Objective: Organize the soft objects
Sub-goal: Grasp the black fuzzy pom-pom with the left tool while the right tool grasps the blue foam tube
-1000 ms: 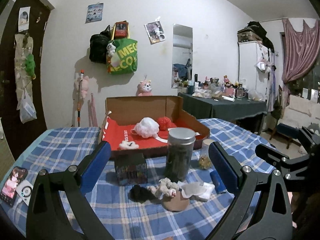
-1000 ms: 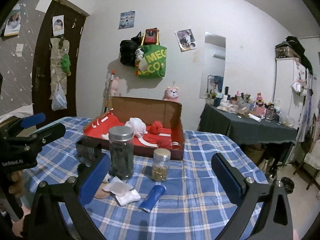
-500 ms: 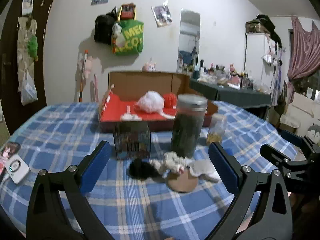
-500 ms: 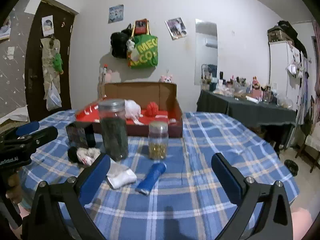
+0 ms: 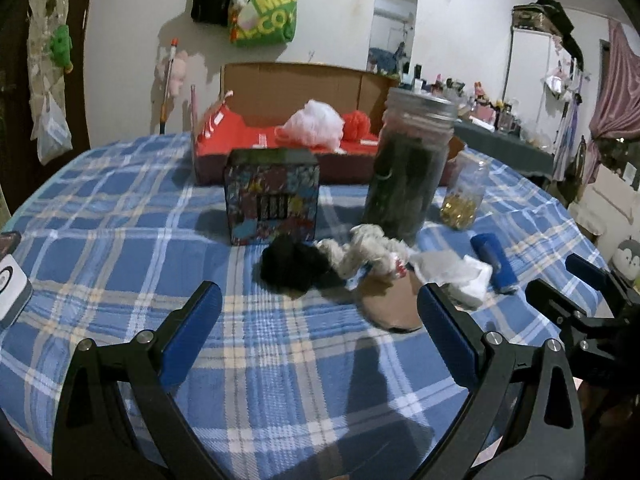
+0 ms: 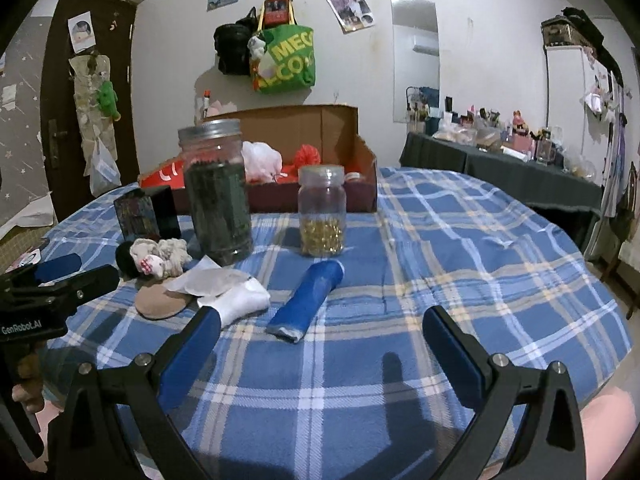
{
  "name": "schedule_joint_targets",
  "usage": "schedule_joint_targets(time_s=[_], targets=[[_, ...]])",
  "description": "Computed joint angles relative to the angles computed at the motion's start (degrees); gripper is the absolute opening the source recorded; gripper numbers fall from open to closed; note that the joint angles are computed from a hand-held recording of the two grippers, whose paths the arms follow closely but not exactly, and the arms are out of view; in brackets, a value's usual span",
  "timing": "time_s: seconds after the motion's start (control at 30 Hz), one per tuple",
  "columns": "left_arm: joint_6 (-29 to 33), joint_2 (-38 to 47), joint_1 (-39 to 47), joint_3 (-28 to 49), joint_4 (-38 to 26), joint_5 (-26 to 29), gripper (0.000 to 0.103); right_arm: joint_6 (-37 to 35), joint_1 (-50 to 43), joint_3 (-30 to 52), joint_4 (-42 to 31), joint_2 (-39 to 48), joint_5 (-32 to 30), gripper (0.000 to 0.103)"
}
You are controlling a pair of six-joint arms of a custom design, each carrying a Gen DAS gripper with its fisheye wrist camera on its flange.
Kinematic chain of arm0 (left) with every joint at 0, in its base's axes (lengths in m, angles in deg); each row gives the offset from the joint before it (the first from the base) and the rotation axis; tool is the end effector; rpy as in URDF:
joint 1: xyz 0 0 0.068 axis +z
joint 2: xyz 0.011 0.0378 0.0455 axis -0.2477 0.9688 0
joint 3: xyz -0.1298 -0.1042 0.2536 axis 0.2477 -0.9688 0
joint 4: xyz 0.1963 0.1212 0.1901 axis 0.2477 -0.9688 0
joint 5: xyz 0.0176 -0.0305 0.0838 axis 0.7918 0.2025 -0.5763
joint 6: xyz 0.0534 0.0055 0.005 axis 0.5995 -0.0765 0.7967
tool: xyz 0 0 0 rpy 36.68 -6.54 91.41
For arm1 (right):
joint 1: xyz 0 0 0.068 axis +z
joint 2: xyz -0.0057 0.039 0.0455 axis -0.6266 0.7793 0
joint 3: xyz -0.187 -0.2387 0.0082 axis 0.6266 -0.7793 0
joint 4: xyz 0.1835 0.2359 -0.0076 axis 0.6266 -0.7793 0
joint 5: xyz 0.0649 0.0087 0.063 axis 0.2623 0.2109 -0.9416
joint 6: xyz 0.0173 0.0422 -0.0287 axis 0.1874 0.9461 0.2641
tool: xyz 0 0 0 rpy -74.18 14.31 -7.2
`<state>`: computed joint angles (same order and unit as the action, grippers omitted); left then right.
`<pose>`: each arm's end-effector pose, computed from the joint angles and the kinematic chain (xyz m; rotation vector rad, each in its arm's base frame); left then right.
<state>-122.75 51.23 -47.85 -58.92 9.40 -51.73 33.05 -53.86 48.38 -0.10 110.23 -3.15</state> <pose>0.2593 -0.1449 0.0452 -0.4163 2.1256 0.0930 0.3294 -0.0642 0.0600 -0.6126 2.0321 0.3809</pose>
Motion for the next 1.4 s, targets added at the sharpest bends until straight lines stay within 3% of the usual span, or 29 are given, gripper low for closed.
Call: schedule_joint_targets(time_s=[0.27,0.6,0.7,0.8,0.87,0.9,0.93,1.4], targets=[[0.73,-1.73,4.68,0.31,-3.94,5.61,0.1,0.42,1.7,2.47,-3.07,1.18,2.27,0.103],[7.02,-2.76,11.82,4.09,-10.85,15.09,0.099,2.55,5.2,9.25,-12.36,2.5,6.3,0.102],[8.84,-2.11,13.37,5.47,-12.16,17.69,0.091,2.95,6.22,11.33,-14.86,3.48,7.95,0.089],[11.25,-1.07,15.16,6.8,-12.75,21.89,0.062,2.82,6.64,13.86,-18.29,4.91,8.09,0.074],[12.37,-0.46,15.9,6.95,-11.8,24.21,0.037,2.46,6.83,14.53,-18.86,5.47,8.07,0.057],[13.23,-0.34,15.84,6.89,-11.3,24.13,0.036,1.7,6.82,14.81,-19.51,5.57,7.39,0.036],[13.84,-0.4,15.73,6.77,-11.07,24.01,0.033,0.98,6.62,15.29,-20.84,5.58,6.37,0.024],[12.63,-8.38,13.12,0.53,-9.71,19.82,0.03,-1.71,6.07,11.58,-20.2,0.42,2.3,0.023]])
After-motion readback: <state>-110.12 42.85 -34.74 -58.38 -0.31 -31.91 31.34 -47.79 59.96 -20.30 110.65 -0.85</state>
